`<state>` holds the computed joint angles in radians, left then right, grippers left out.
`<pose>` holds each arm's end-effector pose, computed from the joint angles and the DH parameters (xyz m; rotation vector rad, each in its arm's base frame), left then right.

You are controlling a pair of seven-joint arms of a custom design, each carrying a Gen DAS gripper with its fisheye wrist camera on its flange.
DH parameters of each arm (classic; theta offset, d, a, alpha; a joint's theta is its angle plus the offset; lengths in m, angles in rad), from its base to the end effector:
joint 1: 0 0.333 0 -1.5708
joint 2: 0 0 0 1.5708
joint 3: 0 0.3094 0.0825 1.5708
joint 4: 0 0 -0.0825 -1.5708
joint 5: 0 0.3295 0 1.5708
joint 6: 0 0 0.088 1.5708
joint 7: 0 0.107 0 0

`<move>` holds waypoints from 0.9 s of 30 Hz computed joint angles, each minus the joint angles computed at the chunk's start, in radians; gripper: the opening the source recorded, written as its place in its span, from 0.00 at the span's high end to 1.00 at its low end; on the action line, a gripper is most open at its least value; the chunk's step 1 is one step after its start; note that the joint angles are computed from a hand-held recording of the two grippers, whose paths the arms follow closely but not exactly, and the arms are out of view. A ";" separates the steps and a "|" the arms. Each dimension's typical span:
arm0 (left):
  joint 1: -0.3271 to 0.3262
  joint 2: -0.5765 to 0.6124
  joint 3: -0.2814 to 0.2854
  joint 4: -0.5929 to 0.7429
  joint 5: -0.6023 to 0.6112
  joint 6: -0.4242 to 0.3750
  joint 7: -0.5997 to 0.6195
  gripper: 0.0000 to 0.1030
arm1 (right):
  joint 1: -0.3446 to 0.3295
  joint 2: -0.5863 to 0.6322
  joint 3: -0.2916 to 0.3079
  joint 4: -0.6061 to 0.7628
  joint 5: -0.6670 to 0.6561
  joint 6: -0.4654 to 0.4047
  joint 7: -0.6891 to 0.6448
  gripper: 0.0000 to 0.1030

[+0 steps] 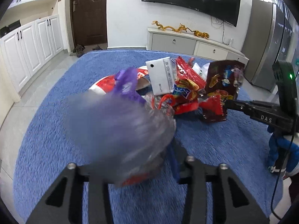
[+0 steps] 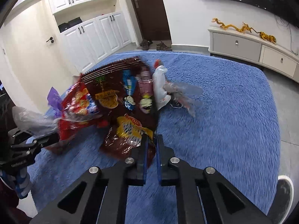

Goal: Collect trash
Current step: 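Grasp the clear plastic bag with the left tool while the right tool grasps the brown snack bag, then carry both held items to the round bin and release them inside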

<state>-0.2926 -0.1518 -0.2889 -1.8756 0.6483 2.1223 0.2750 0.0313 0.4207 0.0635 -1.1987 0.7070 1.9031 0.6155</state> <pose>0.4257 -0.2604 0.6250 -2.1179 1.2996 -0.6100 0.6437 0.0982 0.5890 -2.2385 0.7808 -0.0065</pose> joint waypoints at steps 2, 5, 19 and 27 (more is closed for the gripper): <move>-0.002 -0.017 0.002 -0.014 -0.019 0.019 -0.012 0.79 | -0.014 -0.040 -0.003 -0.061 0.022 0.013 -0.025 0.97; -0.005 -0.054 -0.005 -0.040 -0.026 0.032 -0.037 0.87 | -0.026 -0.115 -0.014 -0.156 0.059 0.025 -0.059 0.99; -0.036 -0.076 -0.080 0.058 0.061 -0.069 -0.038 0.93 | -0.102 -0.248 -0.103 -0.291 0.207 -0.027 -0.163 1.00; -0.079 0.059 -0.090 0.274 0.106 -0.068 0.090 0.93 | -0.184 -0.242 -0.141 -0.278 0.277 -0.030 -0.173 1.00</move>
